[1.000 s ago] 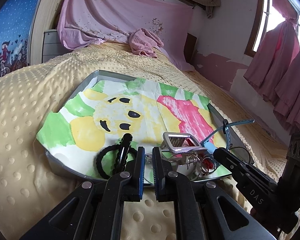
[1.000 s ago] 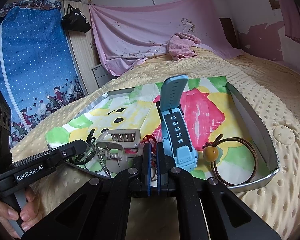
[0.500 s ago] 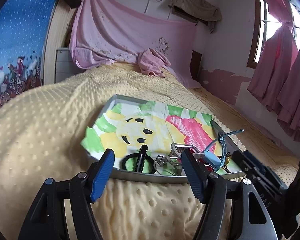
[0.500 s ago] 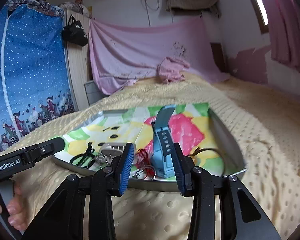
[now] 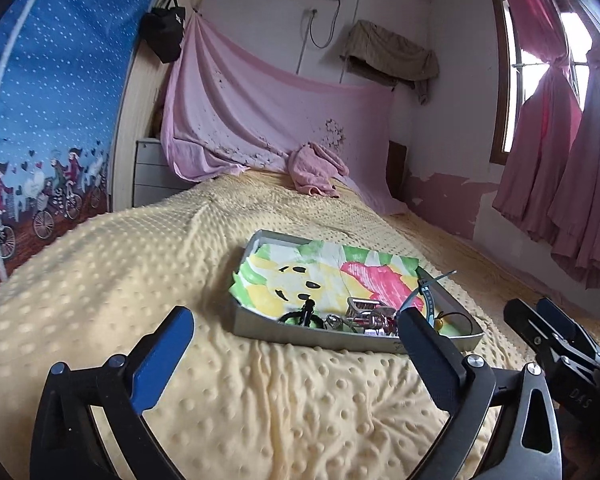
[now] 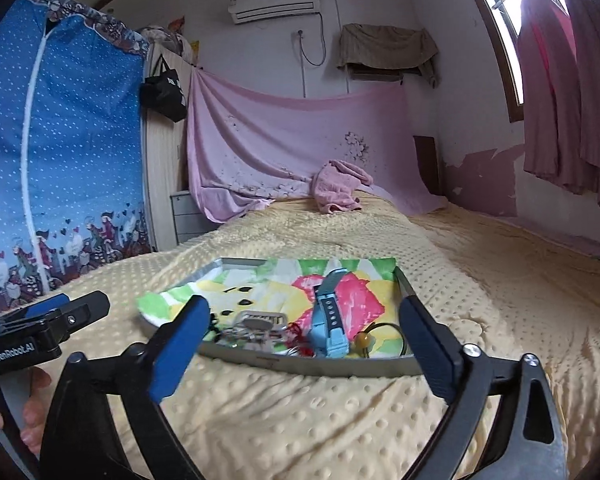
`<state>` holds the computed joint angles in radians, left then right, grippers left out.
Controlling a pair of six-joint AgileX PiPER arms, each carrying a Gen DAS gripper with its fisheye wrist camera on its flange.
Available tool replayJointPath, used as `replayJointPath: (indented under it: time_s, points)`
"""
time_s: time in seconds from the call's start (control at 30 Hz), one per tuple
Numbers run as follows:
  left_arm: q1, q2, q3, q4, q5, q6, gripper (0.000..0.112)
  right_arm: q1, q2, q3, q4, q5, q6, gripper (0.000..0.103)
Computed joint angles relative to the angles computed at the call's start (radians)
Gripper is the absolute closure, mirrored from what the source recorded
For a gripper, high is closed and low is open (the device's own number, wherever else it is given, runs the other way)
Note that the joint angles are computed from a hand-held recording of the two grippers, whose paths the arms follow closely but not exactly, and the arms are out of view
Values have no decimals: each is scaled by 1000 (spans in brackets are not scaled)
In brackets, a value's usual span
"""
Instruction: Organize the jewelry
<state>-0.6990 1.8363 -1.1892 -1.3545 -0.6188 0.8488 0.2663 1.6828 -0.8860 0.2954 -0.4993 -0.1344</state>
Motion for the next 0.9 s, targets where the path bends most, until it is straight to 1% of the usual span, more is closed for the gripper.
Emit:
replayJointPath:
  time_s: [0.07,0.17,0.27,0.5,0.67,0.77,0.9]
  points:
    - [-22,-32,44,8,-29,-19,9,12,-43,37,21,5,-19,7]
    - [-62,-74,113,23,-80,-49,9,33,-122,110,48,10,-49,3]
    - [-105,-112,176,21,-124,-70,9,44,-184,175,56,4,-51,2]
    - [-200,-195,299,-18,-198,-88,9,92,-337,324,159,7,-137,2]
    - [-274,-229,351,-58,-255,-81,9,139,-429,408,265,6,-240,2]
    - [-311,-238,364,-89,-289,-62,9,177,-479,455,347,-12,-307,2]
    - [-347,-233,371,-124,-332,-37,9,194,-499,494,378,-35,-315,2]
